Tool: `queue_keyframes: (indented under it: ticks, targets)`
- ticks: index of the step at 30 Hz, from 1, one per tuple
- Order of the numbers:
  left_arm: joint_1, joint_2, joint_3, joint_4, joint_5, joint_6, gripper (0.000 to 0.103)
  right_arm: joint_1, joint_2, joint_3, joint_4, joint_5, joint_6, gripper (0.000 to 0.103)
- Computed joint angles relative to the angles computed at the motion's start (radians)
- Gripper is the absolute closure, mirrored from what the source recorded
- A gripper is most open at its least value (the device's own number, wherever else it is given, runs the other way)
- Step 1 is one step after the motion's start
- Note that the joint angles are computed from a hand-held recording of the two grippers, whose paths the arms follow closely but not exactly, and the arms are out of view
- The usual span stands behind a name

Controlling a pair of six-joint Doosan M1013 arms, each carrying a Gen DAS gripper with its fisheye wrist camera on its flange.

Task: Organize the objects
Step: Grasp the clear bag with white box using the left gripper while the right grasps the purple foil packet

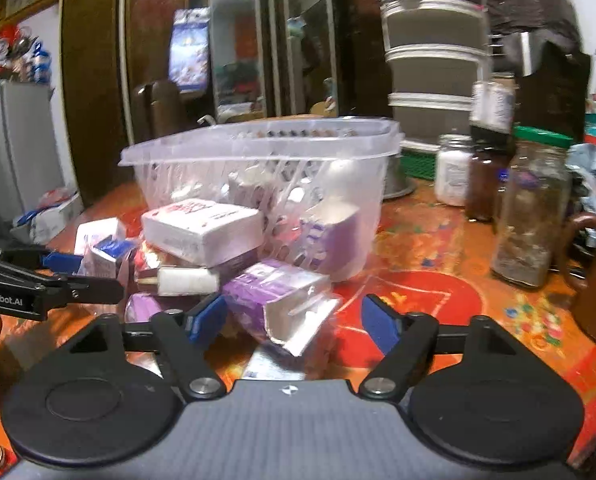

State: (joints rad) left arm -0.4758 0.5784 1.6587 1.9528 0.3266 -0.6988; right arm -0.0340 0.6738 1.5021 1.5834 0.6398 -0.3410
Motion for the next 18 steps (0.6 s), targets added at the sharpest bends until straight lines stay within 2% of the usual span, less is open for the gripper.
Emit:
queue_keyframes:
  ticks: [2, 4, 5, 6, 7, 13, 18]
  targets:
    - [-0.002, 0.006, -0.007, -0.056, 0.0, 0.066, 0.029, -0.001, -0.004, 0.012, 0.034, 0.01, -0.039, 0.041]
    - [-0.003, 0.01, -0.011, -0.11, -0.008, 0.127, 0.033, -0.004, -0.012, 0.031, 0.086, 0.018, -0.097, 0.042]
    - [-0.002, 0.009, -0.008, -0.091, -0.01, 0.104, 0.038, -0.005, -0.016, 0.041, 0.111, 0.022, -0.119, 0.042]
    - [-0.002, 0.008, -0.005, -0.079, -0.005, 0.084, 0.048, -0.006, -0.021, 0.051, 0.132, 0.025, -0.135, 0.042]
    - [-0.002, 0.006, -0.001, -0.076, 0.001, 0.072, 0.052, -0.007, -0.024, 0.059, 0.152, 0.028, -0.15, 0.043]
    - [-0.011, -0.01, 0.042, 0.074, 0.079, -0.112, 0.052, -0.024, -0.043, 0.107, 0.275, 0.061, -0.189, 0.043]
    - [-0.007, -0.022, 0.067, 0.182, 0.102, -0.248, 0.052, -0.034, -0.055, 0.148, 0.365, 0.076, -0.214, 0.043]
